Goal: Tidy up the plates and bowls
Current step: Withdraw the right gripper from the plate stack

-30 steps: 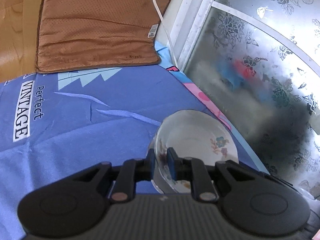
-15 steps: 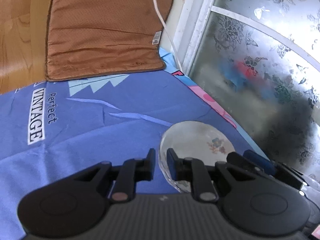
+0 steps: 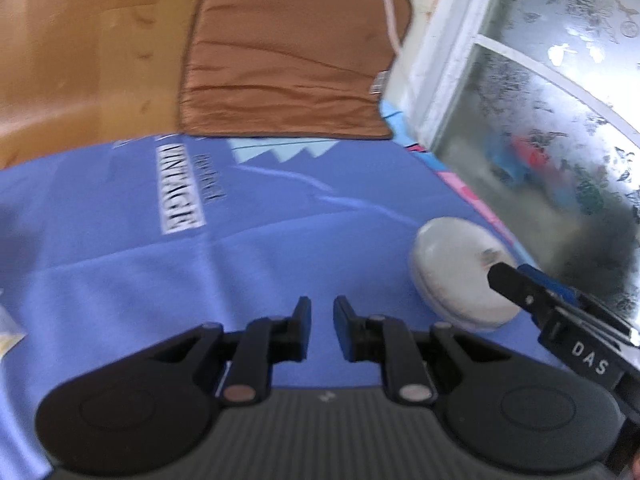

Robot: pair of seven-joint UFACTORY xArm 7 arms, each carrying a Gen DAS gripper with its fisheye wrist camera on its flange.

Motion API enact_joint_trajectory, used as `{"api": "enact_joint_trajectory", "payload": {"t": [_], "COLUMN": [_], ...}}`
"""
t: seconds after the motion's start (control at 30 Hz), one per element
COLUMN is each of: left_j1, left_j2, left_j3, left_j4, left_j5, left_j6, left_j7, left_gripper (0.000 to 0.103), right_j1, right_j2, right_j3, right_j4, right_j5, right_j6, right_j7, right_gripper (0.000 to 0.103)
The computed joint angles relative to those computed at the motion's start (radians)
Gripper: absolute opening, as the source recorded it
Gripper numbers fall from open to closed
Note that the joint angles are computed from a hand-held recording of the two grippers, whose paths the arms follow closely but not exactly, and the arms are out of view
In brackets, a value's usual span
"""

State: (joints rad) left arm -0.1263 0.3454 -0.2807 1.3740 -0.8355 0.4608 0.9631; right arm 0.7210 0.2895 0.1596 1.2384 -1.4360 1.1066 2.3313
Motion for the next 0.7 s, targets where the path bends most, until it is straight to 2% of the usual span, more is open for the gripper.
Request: {"api": "enact_joint_trajectory", "payload": {"t": [0.37, 0.7], "left_j1": [0.067, 0.148], "left_j2": [-0.025, -0.023], "left_j3": [0.015, 0.019], "left_j4": [-0.071, -0.087], "left_j5": [-0.058, -0.151], "left_j6": [-0.121, -0.158], "left_j7": [0.064, 0.146], "left_gripper": [0.014, 0.014], "right_j1": [0.021, 0.076], "right_j2": [0.119, 0.234], "right_j3": [-0.040, -0.108], "right_j4": [0.175, 0.361], "right_j5": [0.004, 0.042], "right_j6": [-0.183, -0.312], "right_j7": [-0.102, -0.221], "right_gripper": [0.038, 0.038]}}
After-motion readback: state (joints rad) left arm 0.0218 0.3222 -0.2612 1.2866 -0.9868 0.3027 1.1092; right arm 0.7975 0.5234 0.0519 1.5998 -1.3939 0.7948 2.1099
